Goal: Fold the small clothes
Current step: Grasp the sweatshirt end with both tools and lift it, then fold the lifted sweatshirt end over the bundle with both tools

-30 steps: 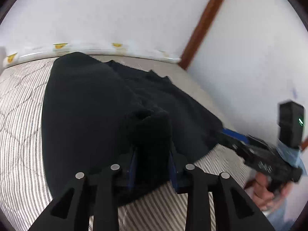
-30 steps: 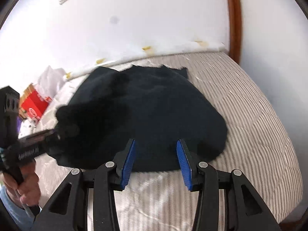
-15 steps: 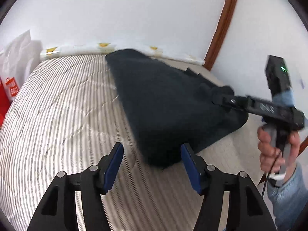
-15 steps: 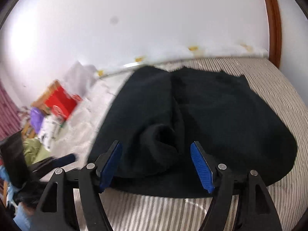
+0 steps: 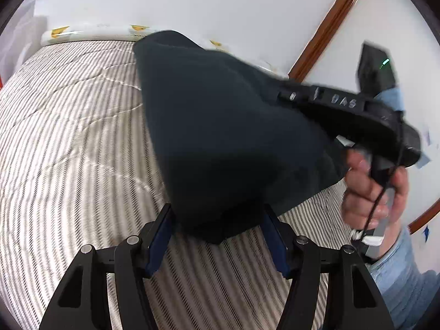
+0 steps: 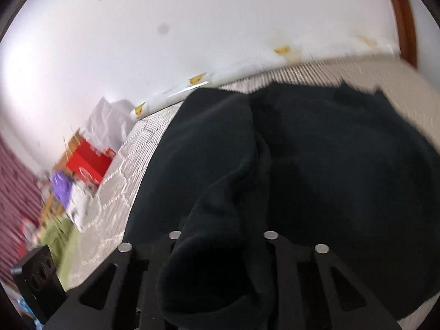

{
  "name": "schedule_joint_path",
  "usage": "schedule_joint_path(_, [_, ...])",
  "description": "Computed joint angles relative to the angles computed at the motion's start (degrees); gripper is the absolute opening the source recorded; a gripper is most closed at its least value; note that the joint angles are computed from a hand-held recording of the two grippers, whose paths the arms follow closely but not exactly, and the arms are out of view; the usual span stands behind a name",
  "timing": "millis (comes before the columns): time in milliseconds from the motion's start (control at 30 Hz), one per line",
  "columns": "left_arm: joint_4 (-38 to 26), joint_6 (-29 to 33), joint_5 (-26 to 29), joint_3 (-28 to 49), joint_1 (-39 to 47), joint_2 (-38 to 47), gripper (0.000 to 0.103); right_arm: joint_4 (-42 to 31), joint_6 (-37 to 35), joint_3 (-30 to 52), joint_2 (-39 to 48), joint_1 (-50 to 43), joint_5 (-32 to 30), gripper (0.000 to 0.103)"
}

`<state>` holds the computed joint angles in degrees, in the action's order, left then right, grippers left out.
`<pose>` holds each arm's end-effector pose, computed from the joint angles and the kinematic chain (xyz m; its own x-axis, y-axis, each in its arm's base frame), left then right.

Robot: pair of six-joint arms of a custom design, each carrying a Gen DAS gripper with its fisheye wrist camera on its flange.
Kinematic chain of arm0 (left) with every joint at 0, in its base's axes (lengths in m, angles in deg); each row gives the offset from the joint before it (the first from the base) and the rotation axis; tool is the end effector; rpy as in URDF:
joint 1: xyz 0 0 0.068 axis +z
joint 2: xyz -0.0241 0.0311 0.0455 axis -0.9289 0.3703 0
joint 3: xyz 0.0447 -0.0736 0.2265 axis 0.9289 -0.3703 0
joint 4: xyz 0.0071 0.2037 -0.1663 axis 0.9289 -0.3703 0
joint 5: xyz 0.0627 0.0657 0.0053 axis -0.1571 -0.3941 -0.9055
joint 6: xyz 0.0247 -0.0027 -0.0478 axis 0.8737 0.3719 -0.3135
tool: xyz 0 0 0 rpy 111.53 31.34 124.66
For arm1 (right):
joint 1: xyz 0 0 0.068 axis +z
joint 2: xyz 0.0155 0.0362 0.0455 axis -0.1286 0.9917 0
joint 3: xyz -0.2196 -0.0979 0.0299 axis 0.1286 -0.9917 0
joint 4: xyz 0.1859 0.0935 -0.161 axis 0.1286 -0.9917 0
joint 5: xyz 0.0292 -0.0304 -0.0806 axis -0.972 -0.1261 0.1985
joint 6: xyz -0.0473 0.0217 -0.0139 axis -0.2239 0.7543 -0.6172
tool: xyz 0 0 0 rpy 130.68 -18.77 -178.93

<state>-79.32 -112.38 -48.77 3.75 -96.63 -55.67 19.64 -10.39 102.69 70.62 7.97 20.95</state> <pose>0.1091 -0.0543 0.2017 -0.7383 -0.2978 -0.6052 -0.0667 0.9251 -0.3738 0.2764 0.0943 0.2286 -0.7276 -0.2134 -0.6520 -0.5522 0.7461 0.3720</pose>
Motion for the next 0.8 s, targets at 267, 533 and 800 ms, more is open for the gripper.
schedule_joint_path(267, [7.97, -1.69, -5.03, 5.99, -5.97, 18.29, 0.062, 0.64, -9.87, 3.05, -5.65, -5.48, 2.47, 0.015])
schedule_joint_path(533, [15.96, -0.76, -6.22, 11.18, -10.84, 29.46, 0.062, 0.33, -14.61, 8.33, 1.79, -28.42, -4.29, 0.016])
schedule_joint_path(800, [18.07, -1.15, -9.39, 13.73, -13.81, 34.86, 0.036, 1.82, -19.01, 2.59, 5.76, -34.25, -1.76, 0.046])
